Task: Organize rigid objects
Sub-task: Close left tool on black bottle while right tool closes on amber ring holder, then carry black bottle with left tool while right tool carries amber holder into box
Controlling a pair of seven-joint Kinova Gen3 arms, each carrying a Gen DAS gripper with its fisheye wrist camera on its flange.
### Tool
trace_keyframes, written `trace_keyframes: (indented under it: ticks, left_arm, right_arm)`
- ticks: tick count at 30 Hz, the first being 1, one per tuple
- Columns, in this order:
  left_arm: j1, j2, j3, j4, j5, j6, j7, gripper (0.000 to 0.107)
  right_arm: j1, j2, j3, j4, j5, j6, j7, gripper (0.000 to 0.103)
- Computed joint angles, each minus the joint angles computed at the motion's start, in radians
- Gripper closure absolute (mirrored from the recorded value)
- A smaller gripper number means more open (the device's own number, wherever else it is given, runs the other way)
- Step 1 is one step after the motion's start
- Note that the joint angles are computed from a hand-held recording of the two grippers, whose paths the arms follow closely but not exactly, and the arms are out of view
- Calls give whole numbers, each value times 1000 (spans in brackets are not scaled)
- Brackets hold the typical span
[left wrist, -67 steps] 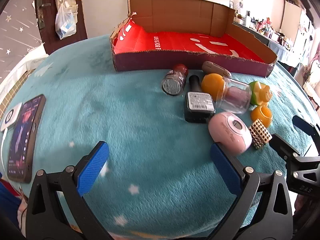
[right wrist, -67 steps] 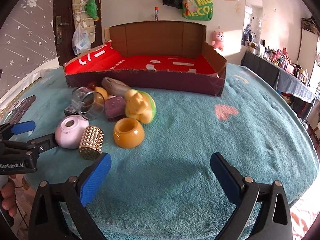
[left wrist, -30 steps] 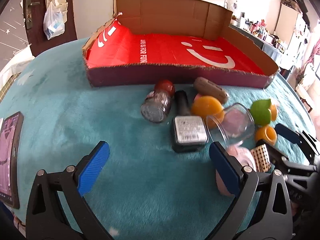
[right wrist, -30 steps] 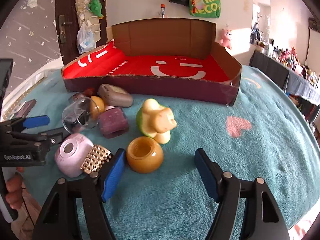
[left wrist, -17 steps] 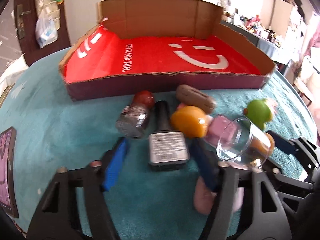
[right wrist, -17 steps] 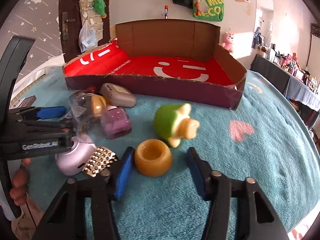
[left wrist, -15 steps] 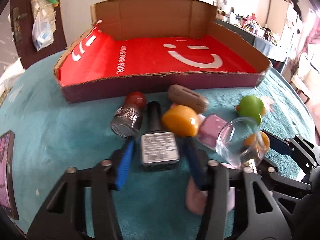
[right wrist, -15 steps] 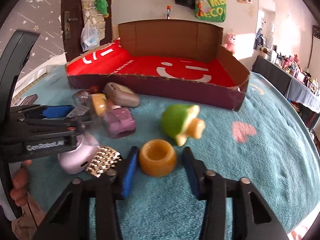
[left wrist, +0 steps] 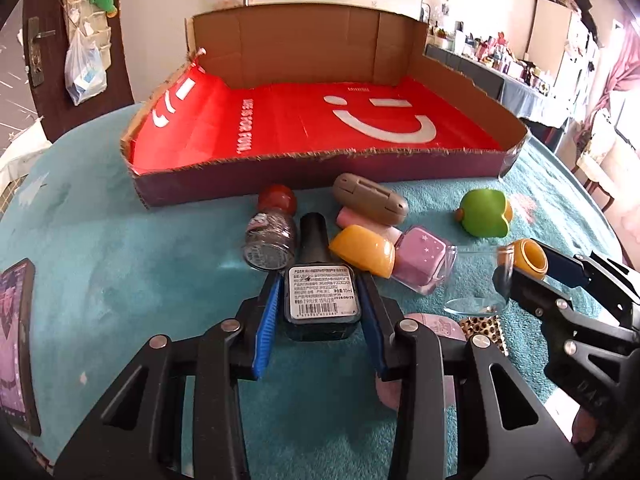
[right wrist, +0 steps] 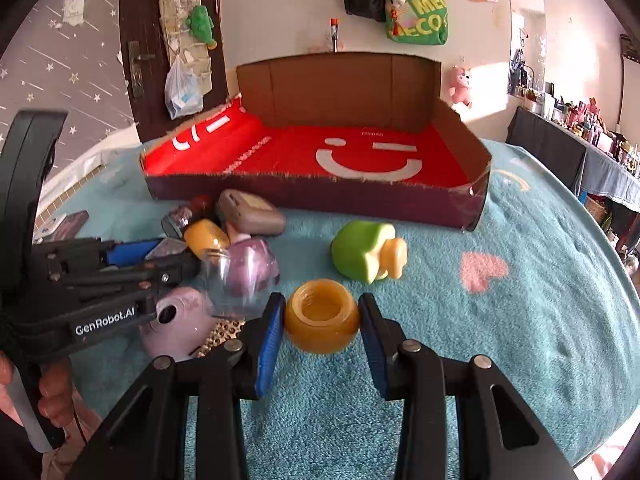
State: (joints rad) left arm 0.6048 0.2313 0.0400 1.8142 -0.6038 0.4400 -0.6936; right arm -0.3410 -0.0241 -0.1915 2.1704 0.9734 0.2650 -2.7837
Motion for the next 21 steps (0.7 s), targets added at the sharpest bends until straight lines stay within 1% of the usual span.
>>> trace_keyframes:
  ticks: [2, 4, 7, 10, 14, 18, 21]
  left_arm:
    - [27, -15, -22, 12, -47, -3, 49, 73]
    - [36, -33, -27, 24, -87, -8, 89, 73]
    - [25, -53, -16, 35, -127, -10, 124, 73]
    - [9, -67, -1, 40, -159, -13, 152, 73]
    - [-1, -74, 14, 38, -209, -4, 190, 74]
    - [-24, -84, 31, 41, -218, -12, 194, 74]
    - [-32, -86, 37, 35, -232, -13, 198, 74]
  right_arm:
    - [3, -8, 4, -3, -28, -7, 29, 63]
    - [9, -16, 5, -8, -60, -14, 62, 63]
    - [26, -25, 0, -17, -103, -32, 108, 63]
    - [46, -32, -14, -25, -118, -40, 127, 63]
    - [58, -30, -19, -43, -197, -42, 217, 63]
    - [62, -23, -28, -56, -204, -32, 236, 63]
    - [58, -22, -19, -66, -234, -34, 277, 63]
